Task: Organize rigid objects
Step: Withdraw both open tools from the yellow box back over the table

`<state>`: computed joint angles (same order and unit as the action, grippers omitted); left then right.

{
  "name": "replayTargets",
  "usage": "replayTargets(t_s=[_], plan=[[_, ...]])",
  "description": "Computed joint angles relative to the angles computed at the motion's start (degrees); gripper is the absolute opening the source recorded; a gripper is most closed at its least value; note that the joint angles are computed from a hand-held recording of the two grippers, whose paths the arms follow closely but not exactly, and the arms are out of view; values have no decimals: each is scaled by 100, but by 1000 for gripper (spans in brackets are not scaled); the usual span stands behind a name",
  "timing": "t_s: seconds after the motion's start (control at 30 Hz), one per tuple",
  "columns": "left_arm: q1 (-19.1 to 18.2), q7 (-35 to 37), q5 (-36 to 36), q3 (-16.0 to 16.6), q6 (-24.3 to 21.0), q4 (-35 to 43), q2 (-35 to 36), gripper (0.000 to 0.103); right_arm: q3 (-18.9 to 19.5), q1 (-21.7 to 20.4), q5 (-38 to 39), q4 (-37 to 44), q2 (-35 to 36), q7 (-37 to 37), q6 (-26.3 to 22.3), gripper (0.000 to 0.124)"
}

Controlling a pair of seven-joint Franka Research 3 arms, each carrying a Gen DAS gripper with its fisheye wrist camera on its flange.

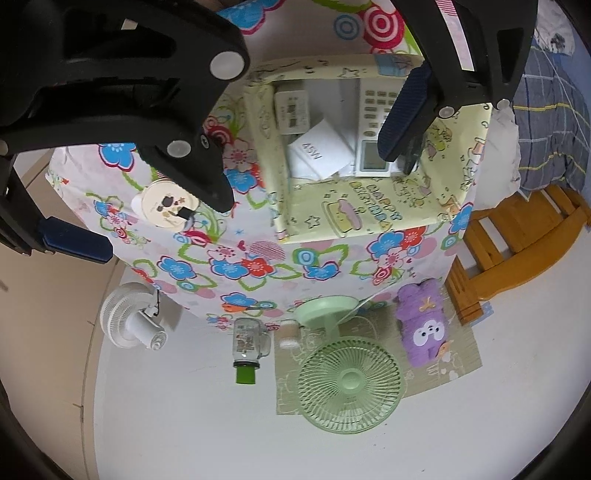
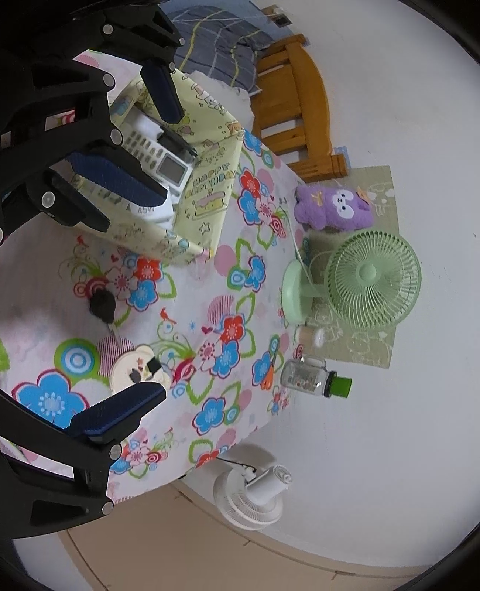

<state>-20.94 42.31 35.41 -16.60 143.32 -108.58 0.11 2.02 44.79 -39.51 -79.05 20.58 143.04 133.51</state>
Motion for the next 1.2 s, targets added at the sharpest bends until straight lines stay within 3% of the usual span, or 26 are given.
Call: replayTargets(t_s=[0.67,1.2], plan=[[-443,-102,217,-37,-11,650,596,97,267,-569,-528,-1419,-974,798,357,100],[-772,-115,280,71,115,1153,1109,97,459,-1031,-1115,-2097,-1394,1285,625,100]])
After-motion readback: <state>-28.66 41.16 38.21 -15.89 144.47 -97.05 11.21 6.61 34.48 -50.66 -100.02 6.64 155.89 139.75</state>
